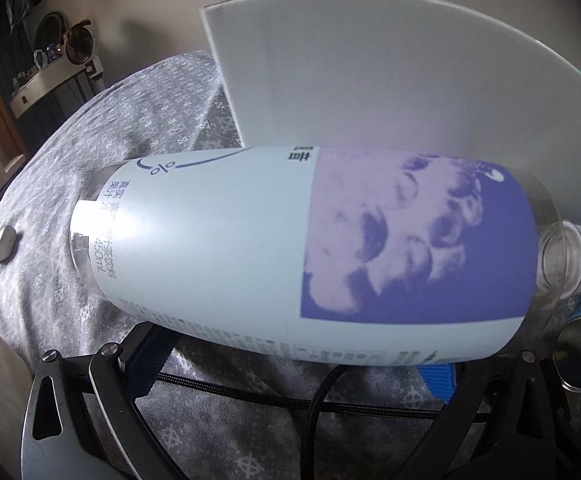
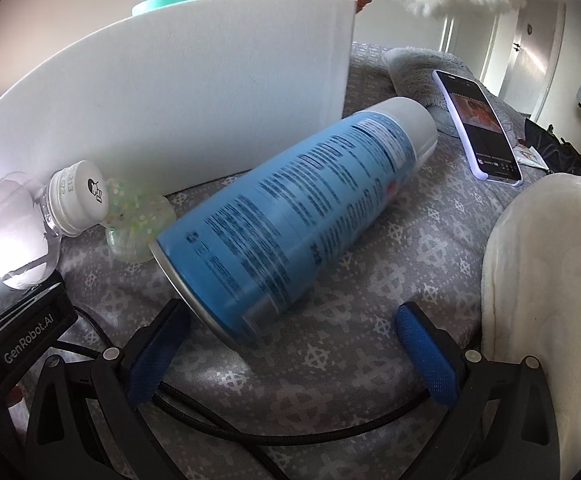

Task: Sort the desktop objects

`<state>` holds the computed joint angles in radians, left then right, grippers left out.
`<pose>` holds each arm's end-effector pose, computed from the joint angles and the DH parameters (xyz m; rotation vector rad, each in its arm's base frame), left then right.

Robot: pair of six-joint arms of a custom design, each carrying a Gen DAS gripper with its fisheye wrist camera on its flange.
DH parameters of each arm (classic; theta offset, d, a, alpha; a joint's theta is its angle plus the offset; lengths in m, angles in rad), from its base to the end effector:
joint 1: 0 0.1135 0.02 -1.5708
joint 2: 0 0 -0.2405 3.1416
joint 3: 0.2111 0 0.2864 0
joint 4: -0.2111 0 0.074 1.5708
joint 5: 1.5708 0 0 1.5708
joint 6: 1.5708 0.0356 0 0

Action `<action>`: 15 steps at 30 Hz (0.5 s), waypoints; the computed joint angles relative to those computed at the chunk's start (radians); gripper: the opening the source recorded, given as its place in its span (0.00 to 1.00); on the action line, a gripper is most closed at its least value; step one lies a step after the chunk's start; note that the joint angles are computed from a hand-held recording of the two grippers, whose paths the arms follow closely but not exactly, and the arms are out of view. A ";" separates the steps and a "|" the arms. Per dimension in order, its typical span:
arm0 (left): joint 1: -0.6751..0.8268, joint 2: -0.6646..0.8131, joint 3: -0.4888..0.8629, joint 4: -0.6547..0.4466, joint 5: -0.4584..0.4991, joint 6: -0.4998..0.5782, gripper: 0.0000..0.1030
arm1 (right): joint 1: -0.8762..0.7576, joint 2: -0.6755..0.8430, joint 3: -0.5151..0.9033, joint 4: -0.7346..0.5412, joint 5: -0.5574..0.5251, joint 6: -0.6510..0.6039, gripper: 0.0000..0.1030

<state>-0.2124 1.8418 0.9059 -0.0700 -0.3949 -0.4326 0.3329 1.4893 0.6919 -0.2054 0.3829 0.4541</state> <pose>0.3509 -0.0617 0.0651 -0.4150 2.4457 0.2421 0.2846 0.0843 0.1045 0.2893 2.4590 -0.1659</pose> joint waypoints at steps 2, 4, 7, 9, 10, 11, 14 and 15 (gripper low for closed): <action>0.005 0.000 -0.001 0.002 0.003 0.004 1.00 | 0.000 -0.002 -0.002 0.000 0.000 0.001 1.00; 0.004 0.000 -0.001 0.003 0.001 0.004 1.00 | 0.000 0.000 0.000 0.001 0.000 0.000 1.00; 0.002 0.001 0.000 0.003 0.001 0.003 1.00 | 0.000 -0.003 -0.005 0.003 0.000 0.000 1.00; 0.002 0.002 0.000 0.004 0.001 0.002 1.00 | 0.000 -0.003 -0.005 0.003 0.000 0.000 1.00; 0.003 0.002 0.000 0.005 0.001 0.003 1.00 | -0.001 -0.001 -0.004 0.005 -0.001 -0.001 1.00; 0.002 0.004 0.001 0.006 0.002 0.002 1.00 | -0.001 -0.002 -0.005 0.004 -0.001 0.000 1.00; -0.003 0.005 0.003 0.003 -0.001 -0.004 1.00 | -0.002 0.000 -0.004 0.006 -0.001 -0.002 1.00; -0.003 0.004 0.003 0.003 -0.001 -0.004 1.00 | -0.002 -0.002 -0.005 0.005 -0.001 -0.001 1.00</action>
